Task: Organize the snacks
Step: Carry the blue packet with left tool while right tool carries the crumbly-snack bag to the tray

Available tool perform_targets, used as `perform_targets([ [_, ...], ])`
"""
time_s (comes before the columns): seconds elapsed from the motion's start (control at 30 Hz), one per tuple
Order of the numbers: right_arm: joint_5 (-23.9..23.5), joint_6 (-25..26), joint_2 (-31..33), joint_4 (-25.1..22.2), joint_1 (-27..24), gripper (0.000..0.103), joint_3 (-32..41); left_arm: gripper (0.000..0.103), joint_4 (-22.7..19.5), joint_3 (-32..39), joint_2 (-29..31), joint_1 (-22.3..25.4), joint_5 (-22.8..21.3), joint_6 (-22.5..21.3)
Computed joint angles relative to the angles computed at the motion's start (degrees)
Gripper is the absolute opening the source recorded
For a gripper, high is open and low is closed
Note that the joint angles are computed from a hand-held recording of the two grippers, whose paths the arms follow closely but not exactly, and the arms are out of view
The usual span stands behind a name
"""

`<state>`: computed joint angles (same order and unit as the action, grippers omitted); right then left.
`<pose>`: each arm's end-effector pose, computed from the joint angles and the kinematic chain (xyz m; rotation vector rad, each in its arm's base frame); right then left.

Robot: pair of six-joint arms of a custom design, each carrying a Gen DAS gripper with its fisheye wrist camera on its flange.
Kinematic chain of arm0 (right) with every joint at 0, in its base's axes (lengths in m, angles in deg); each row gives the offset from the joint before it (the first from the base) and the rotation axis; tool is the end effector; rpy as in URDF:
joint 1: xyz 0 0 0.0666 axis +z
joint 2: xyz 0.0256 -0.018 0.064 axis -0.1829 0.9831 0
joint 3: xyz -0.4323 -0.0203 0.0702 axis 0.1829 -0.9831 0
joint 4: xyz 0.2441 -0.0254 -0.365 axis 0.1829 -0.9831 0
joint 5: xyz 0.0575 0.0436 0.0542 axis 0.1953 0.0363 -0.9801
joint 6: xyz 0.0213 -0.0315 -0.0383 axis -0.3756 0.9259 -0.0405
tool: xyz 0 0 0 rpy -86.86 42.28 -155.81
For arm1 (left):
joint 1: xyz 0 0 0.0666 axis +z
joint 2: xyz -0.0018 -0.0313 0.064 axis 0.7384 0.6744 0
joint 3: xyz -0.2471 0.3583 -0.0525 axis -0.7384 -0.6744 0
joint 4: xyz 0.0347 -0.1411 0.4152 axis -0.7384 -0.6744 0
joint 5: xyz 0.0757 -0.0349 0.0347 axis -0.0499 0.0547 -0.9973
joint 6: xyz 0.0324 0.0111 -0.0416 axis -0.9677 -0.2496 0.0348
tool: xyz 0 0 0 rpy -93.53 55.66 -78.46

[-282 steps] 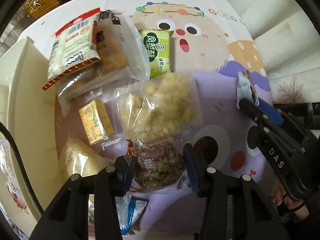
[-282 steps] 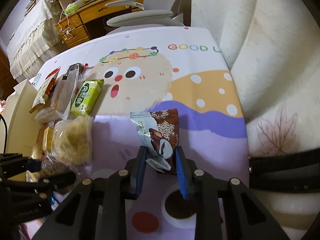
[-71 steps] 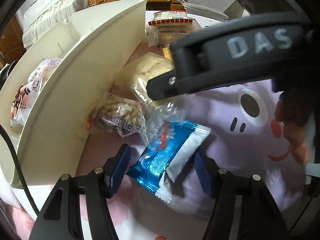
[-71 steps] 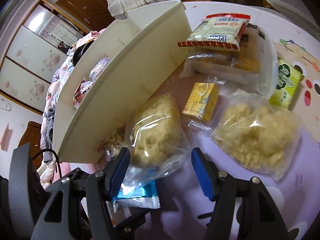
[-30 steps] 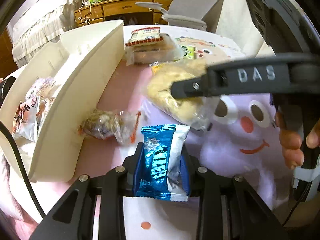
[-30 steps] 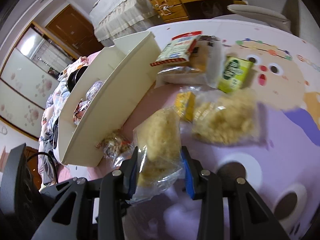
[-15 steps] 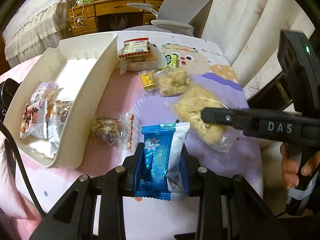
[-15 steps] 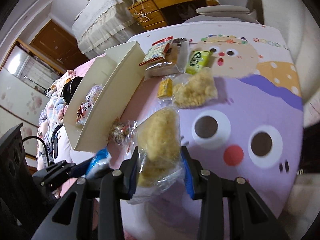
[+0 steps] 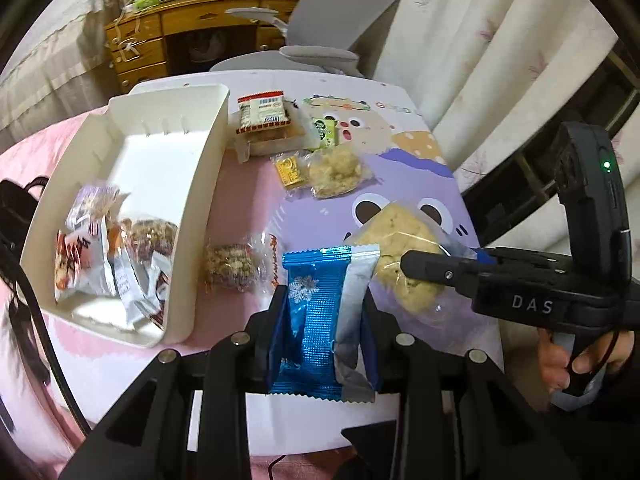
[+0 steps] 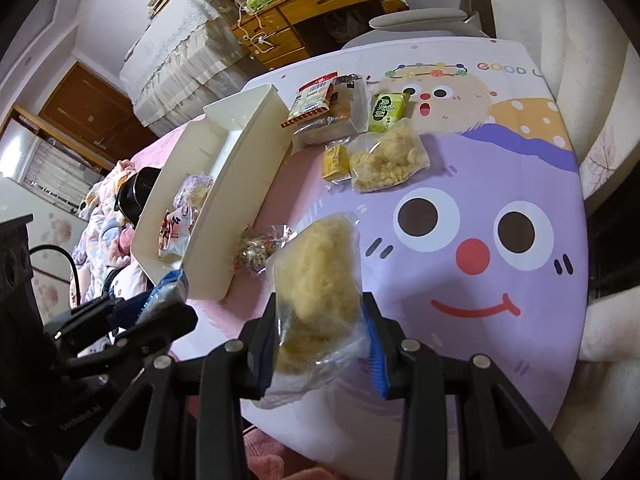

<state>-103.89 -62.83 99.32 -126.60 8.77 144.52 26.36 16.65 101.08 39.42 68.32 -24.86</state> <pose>0.5817 0.2196 0.3524 -0.4868 2.7618 0.7247 0.5235 -0.0796 0.3802 -0.0803 2.6736 -0.2676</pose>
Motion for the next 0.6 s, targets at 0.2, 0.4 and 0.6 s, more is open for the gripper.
perform_targets([
  [0.2, 1.83, -8.73, -1.09, 2.49, 2.07, 0.038, 0.05, 0.031, -3.1, 2.3, -0.4, 4.68, 5.82, -8.47],
  [0.4, 5.39, -18.11, -1.75, 6.8, 5.21, 0.038, 0.55, 0.031, -5.36, 5.62, 0.5, 9.51, 11.54, -18.67],
  [0.6, 10.94, -24.3, -2.72, 12.38, 9.16, 0.038, 0.51, 0.031, -7.49, 8.24, 1.94, 13.65, 16.23, -27.75],
])
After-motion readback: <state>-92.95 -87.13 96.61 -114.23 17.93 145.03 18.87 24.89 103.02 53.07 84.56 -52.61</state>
